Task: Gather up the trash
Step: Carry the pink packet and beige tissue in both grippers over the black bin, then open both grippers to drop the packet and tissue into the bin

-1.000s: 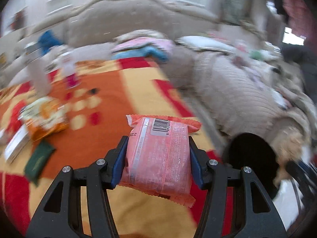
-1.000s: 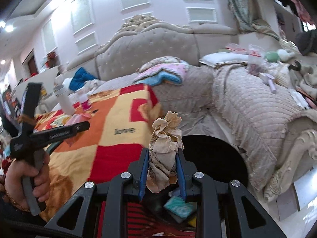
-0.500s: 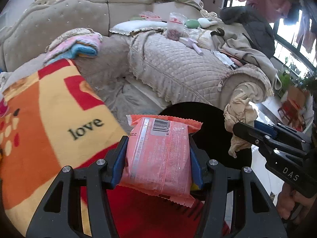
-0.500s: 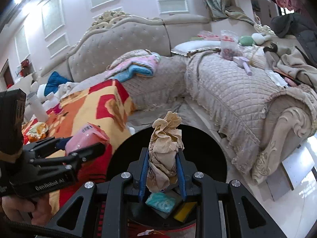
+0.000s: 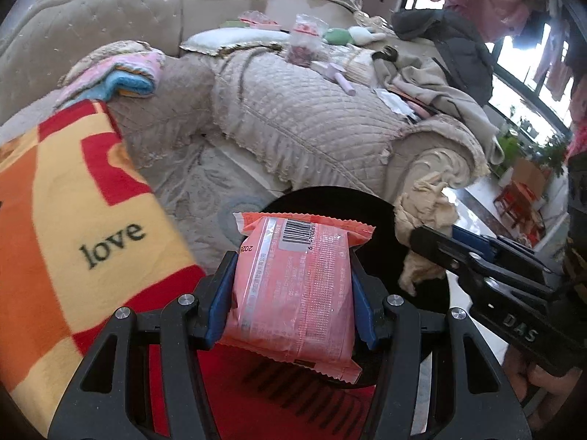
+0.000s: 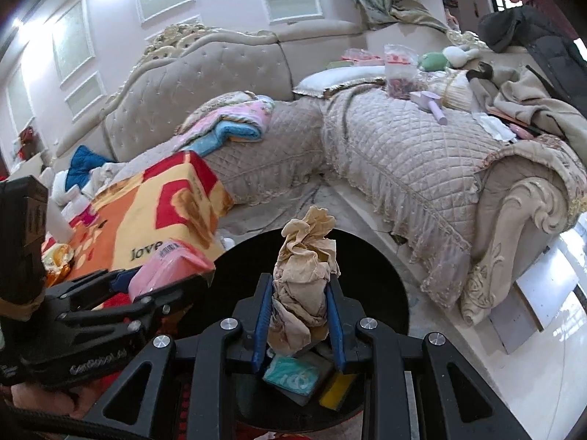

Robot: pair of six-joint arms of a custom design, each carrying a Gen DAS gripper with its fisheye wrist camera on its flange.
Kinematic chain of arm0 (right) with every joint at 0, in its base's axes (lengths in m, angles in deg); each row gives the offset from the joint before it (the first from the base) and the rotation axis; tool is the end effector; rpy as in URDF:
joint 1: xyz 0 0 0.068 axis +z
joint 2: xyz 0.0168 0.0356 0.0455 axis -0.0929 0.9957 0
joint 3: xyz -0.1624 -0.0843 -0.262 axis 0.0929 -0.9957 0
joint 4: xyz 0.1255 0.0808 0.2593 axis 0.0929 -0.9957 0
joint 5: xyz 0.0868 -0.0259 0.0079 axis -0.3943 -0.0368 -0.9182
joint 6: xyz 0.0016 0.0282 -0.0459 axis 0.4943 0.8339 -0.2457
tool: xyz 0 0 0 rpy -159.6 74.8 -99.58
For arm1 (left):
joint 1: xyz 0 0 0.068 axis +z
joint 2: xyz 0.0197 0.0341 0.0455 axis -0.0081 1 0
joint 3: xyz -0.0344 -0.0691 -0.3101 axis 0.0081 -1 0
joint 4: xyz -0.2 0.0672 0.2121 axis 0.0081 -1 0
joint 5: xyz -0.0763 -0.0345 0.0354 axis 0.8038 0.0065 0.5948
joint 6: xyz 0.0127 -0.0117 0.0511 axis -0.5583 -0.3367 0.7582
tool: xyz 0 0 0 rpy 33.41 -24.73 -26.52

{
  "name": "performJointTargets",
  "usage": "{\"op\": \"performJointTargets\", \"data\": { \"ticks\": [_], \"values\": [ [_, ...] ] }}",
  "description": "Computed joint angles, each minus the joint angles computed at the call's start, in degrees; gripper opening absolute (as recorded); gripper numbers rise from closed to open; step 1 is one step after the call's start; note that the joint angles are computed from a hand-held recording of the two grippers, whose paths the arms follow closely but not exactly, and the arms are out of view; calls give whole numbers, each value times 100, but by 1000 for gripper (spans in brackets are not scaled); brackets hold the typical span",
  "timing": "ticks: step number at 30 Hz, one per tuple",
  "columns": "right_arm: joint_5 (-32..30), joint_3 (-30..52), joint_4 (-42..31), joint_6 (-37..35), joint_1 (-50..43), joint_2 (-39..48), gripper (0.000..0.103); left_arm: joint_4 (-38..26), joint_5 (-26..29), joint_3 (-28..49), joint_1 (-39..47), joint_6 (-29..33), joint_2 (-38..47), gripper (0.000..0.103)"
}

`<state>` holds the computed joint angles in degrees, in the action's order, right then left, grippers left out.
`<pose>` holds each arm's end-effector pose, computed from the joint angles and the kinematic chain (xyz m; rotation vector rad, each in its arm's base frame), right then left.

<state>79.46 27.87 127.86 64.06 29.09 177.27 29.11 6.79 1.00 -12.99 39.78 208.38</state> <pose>0.2318 0.1388 0.0183 0.3377 2.2221 0.1208 0.3317 -0.0897 0.0064 0.7416 2.3088 -0.5525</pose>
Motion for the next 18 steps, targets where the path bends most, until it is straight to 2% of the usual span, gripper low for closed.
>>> {"op": "performJointTargets", "data": {
  "ticks": [6,9,13,18],
  "values": [
    [-92,42,89,205,-91,95,31,-132,218,-37,100,80,-124,64],
    [25,80,17,250,-49,70,32,-148,233,-59,199,29,-199,64],
    [107,144,74,213,21,80,46,-131,351,-117,516,-234,-368,64],
    [271,225,-47,214,164,27,48,-243,697,-227,1129,-443,-667,64]
  ]
}}
